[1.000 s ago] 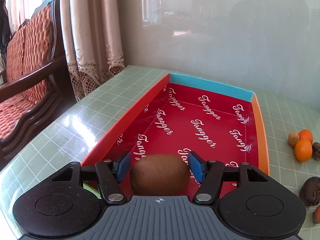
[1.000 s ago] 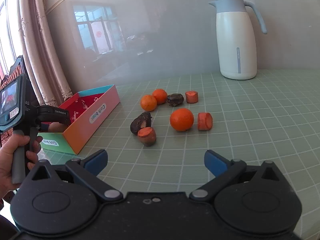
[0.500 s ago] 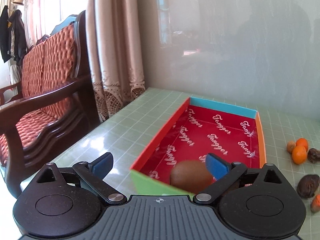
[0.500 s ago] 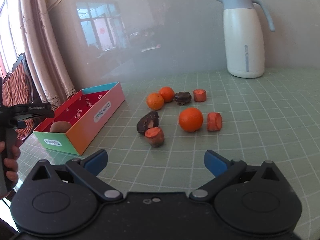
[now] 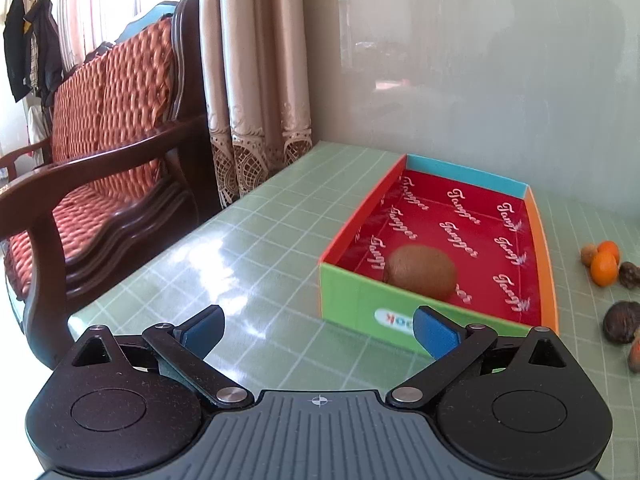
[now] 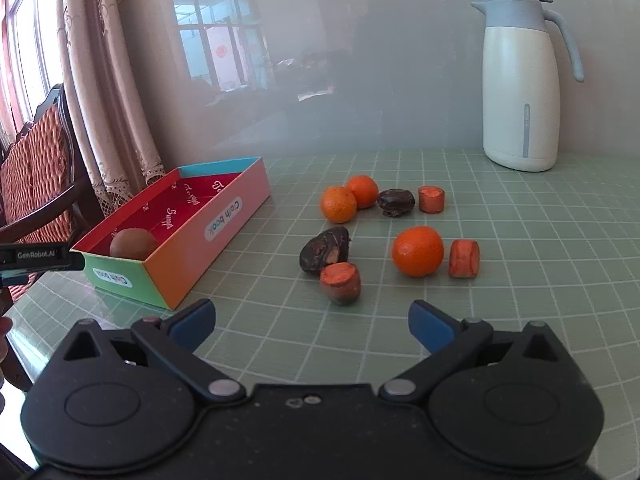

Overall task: Organize fruits
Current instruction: 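Withdraw the open left gripper from the box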

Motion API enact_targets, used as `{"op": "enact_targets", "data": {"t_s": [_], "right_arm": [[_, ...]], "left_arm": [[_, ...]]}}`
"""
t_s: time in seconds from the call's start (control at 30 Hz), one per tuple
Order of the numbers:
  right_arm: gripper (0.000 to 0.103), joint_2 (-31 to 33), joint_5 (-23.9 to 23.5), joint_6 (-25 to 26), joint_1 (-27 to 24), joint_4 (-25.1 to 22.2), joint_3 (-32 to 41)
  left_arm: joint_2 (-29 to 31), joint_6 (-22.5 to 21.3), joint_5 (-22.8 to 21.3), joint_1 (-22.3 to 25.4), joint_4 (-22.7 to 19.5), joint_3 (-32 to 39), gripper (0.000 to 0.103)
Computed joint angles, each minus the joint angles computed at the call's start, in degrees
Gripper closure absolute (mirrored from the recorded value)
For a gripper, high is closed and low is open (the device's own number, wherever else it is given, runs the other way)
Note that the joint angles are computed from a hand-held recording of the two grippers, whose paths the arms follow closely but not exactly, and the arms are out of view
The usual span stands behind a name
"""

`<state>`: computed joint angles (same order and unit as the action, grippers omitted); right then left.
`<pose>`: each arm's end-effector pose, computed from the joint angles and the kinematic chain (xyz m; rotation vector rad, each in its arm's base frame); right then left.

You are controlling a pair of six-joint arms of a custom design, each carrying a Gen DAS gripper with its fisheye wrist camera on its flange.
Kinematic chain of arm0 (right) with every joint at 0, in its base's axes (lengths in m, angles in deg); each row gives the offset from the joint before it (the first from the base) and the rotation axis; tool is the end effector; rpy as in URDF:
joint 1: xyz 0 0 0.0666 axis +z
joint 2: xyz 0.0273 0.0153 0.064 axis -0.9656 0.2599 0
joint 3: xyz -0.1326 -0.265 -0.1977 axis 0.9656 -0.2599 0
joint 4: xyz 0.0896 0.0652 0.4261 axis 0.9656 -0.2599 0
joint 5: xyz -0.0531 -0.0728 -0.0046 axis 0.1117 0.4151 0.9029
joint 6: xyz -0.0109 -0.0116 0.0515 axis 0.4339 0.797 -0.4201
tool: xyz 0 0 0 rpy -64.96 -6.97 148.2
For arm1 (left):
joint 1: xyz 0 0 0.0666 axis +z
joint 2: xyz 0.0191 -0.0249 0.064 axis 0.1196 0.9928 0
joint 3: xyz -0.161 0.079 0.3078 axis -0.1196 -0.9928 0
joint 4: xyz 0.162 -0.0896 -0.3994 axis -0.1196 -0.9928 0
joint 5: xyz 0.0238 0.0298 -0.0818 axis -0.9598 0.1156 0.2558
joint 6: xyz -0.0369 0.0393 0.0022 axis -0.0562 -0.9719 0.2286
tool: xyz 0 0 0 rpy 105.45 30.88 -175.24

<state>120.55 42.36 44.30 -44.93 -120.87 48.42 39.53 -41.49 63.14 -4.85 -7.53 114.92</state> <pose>0.4535 0.2407 0.4645 0.3173 2.1153 0.0407 0.5927 -0.1151 0.4755 -0.0084 2.1974 0.0861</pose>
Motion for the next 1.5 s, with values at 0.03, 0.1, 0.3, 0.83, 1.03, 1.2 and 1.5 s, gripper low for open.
{"op": "enact_targets", "data": {"t_s": [0.03, 0.1, 0.3, 0.83, 1.03, 1.2, 1.5], "right_arm": [[0.000, 0.21, 0.00, 0.13, 0.08, -0.05, 0.22], [0.000, 0.86, 0.22, 1.06, 0.24, 0.40, 0.57], [0.000, 2.55, 0.90, 2.68, 0.81, 0.01, 2.13], [0.000, -2.49, 3.81, 1.08, 0.68, -0.22, -1.99], [0.000, -5.89, 5.84, -0.34, 0.27, -1.09, -4.55], [0.000, -9.11, 7.59, -2.10, -0.27, -2.13, -6.95], [0.000, -13.70, 10.11, -4.43, -0.72, -3.48, -10.24]], "left_arm": [[-0.73, -0.37, 0.38, 0.09, 0.18, -0.84, 0.003], [-2.18, -0.86, 0.36, 0.21, 1.54, -2.81, 0.003], [-2.65, -1.19, 0.63, 0.47, 1.51, -3.50, 0.001], [-1.95, -1.37, 1.62, -2.61, 1.64, -3.22, 0.001], [-2.08, -2.89, 2.43, -5.77, 2.64, -3.66, 0.000], [-1.79, -3.82, 2.84, -8.40, 3.12, -3.48, 0.000], [-1.22, -4.84, 3.56, -11.75, 3.32, -2.79, 0.000]]}}
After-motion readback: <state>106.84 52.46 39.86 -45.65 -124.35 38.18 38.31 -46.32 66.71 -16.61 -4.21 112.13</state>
